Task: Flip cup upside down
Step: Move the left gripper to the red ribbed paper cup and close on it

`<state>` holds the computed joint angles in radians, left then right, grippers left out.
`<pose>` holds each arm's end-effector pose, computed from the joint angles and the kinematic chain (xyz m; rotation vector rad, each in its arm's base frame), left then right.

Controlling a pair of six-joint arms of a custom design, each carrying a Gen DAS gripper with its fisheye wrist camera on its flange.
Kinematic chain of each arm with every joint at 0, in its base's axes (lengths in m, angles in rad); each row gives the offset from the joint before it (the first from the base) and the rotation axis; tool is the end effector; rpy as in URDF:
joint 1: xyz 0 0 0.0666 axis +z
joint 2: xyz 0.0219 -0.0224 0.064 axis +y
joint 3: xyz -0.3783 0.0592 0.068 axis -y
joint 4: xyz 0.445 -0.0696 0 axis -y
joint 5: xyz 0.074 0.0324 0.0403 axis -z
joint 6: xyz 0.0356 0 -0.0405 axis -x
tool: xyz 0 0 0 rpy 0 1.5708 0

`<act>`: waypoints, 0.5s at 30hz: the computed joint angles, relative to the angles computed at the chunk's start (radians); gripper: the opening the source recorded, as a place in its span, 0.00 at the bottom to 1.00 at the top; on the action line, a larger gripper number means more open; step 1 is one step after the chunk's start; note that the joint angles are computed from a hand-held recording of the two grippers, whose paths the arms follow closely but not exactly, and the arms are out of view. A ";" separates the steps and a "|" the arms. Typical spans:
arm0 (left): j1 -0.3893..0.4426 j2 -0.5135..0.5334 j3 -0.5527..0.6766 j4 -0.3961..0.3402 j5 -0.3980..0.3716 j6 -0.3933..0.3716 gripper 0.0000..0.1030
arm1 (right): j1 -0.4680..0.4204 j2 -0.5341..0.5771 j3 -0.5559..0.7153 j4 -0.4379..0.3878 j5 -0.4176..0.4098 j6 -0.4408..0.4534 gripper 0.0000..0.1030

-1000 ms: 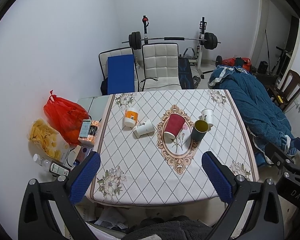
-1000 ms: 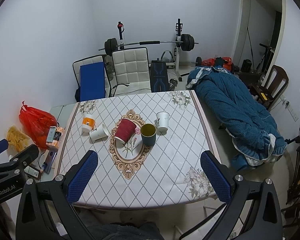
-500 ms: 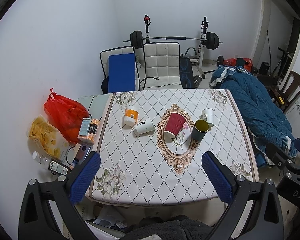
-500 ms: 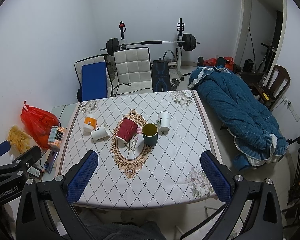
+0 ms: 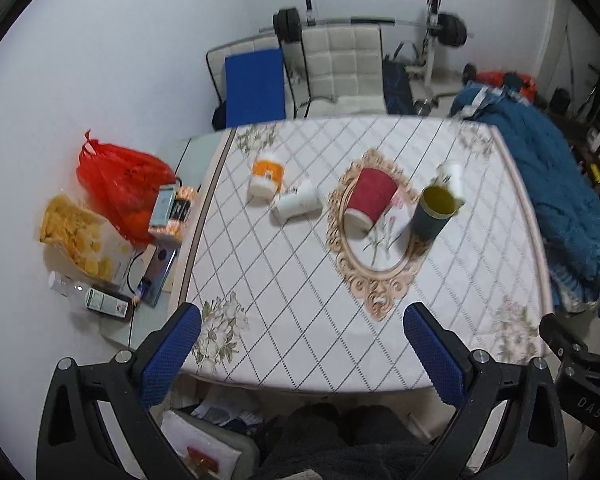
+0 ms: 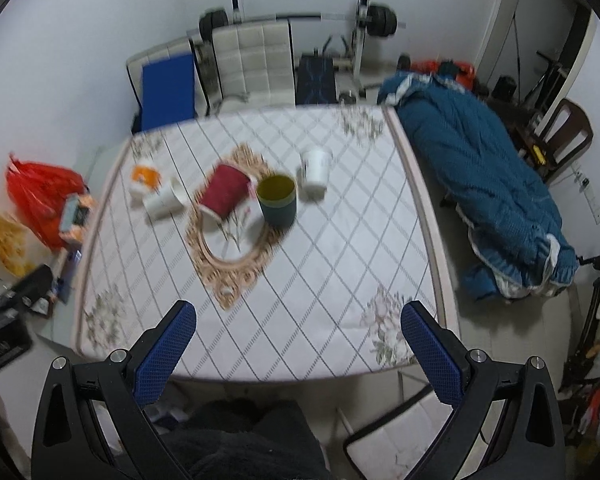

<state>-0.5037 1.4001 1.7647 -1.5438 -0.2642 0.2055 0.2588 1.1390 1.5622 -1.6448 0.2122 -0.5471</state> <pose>0.4261 -0.2246 0.5734 0.3284 2.6619 0.1494 0.3579 0.0866 0.5831 0.4442 2.7019 -0.0788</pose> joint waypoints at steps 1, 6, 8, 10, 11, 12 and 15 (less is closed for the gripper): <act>-0.001 0.006 -0.013 0.005 -0.001 0.005 1.00 | -0.012 -0.002 -0.028 0.006 -0.013 0.010 1.00; 0.003 0.063 -0.043 -0.001 -0.016 0.006 1.00 | -0.061 0.008 -0.164 0.054 -0.061 0.058 1.00; 0.010 0.094 -0.040 -0.011 0.000 0.001 1.00 | -0.072 0.023 -0.204 0.061 -0.074 0.067 1.00; 0.017 0.131 -0.033 -0.015 0.006 -0.007 1.00 | -0.082 0.041 -0.230 0.067 -0.093 0.074 1.00; 0.022 0.150 -0.027 -0.013 0.017 -0.018 1.00 | -0.085 0.050 -0.241 0.068 -0.098 0.074 1.00; 0.026 0.168 -0.016 -0.017 0.023 -0.027 1.00 | -0.087 0.063 -0.252 0.072 -0.106 0.075 1.00; 0.039 0.226 0.013 -0.007 0.031 -0.059 1.00 | -0.095 0.101 -0.270 0.075 -0.121 0.070 1.00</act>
<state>-0.4643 1.6260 1.7781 -1.5509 -0.2334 0.1462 0.1640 1.2401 1.2922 -1.5698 0.0914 -0.4770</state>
